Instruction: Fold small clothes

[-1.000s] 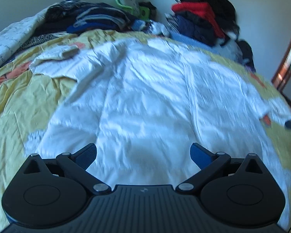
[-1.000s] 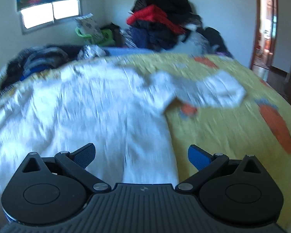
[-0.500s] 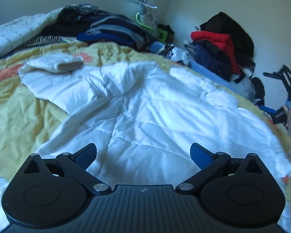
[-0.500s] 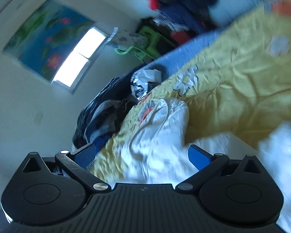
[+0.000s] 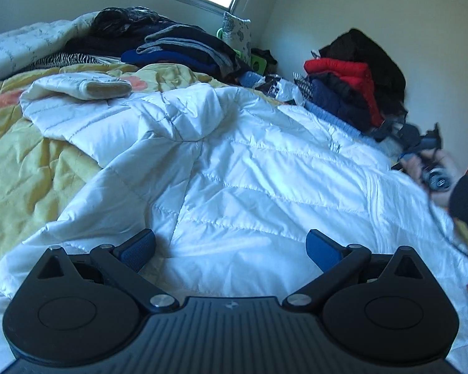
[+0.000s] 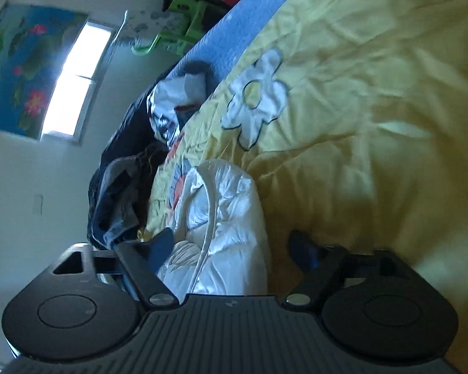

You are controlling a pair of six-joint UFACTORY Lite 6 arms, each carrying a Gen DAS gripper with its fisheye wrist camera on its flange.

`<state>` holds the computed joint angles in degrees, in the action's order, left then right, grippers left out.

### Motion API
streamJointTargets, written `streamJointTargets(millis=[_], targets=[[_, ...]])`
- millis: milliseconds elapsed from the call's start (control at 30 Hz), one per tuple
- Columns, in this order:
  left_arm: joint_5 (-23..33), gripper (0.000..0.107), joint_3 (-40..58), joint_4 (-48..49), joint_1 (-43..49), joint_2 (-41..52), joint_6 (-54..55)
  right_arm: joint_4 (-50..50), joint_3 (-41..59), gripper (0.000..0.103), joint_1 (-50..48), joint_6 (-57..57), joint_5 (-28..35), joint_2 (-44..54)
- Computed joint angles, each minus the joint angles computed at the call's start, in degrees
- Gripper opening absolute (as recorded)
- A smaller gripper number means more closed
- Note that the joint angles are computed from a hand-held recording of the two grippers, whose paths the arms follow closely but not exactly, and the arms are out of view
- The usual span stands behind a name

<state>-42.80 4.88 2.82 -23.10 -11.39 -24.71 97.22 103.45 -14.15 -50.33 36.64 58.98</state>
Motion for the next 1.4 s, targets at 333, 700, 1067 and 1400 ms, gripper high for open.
streamJointTargets(millis=[333, 700, 1067, 1400], targets=[[-5.9, 0.103, -1.6, 8.8, 5.5, 1.5, -7.2, -1.1, 10.0, 0.015, 5.6, -6.6, -5.6, 4.5], [-6.9, 0.103, -1.5, 11.6, 7.8, 2.0, -9.0, 0.7, -13.5, 0.012, 10.1, -29.6, -3.6, -25.6], [-7.3, 0.103, -1.2, 13.6, 9.2, 2.3, -10.3, -6.5, -67.4, 0.032, 19.4, -32.9, -8.9, -75.1], [-7.1, 0.103, -1.1, 12.0, 8.2, 2.6, -9.3, -9.6, -104.8, 0.065, -1.6, -1.5, 5.9, -119.5]])
